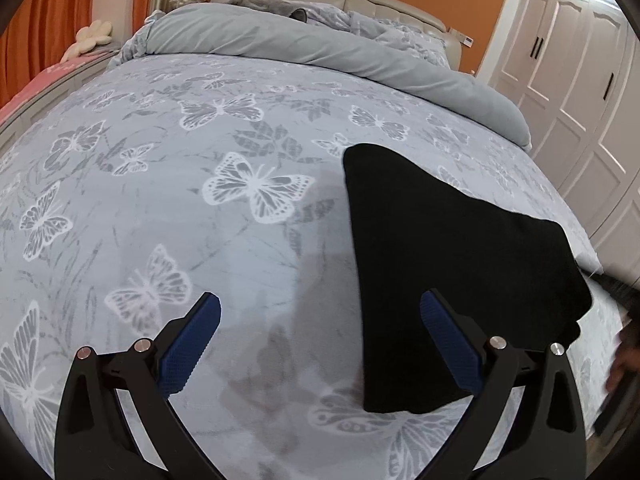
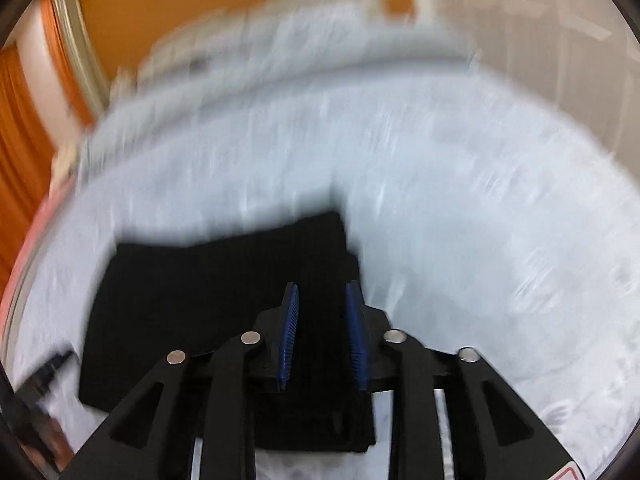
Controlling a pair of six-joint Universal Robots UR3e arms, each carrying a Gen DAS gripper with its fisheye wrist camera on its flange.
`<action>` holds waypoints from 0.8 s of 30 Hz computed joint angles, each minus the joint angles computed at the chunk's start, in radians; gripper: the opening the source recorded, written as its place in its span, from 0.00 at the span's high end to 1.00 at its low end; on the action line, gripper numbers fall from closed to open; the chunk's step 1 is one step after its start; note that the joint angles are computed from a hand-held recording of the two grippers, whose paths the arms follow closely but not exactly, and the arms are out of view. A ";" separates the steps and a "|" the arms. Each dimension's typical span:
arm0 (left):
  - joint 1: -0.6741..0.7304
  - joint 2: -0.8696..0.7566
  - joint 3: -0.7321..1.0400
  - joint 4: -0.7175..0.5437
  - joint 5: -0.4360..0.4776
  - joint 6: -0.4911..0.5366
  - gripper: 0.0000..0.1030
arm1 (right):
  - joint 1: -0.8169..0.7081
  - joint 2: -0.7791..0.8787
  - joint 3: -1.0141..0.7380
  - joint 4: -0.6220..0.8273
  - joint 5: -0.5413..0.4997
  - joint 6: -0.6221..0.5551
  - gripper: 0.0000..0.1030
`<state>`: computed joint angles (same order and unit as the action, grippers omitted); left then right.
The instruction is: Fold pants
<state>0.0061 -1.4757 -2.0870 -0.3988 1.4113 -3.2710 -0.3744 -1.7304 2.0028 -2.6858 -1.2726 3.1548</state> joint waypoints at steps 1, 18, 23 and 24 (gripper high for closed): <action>-0.006 0.001 -0.001 0.004 0.004 -0.002 0.05 | 0.010 -0.025 0.020 -0.064 -0.001 0.003 0.73; 0.195 0.139 -0.023 -0.028 0.166 0.001 0.05 | 0.700 0.574 -0.515 0.068 -0.236 -0.115 0.94; 0.202 0.157 -0.031 -0.046 0.133 0.031 0.05 | 0.550 0.399 -0.363 0.096 -0.020 -0.076 0.94; 0.197 0.155 -0.030 -0.045 0.129 0.033 0.05 | 0.540 0.393 -0.346 0.110 0.004 -0.085 0.94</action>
<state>0.2034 -1.3207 -2.1173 -0.4436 1.5401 -3.2376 0.1656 -1.3375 1.6572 -2.5760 -1.2687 3.0701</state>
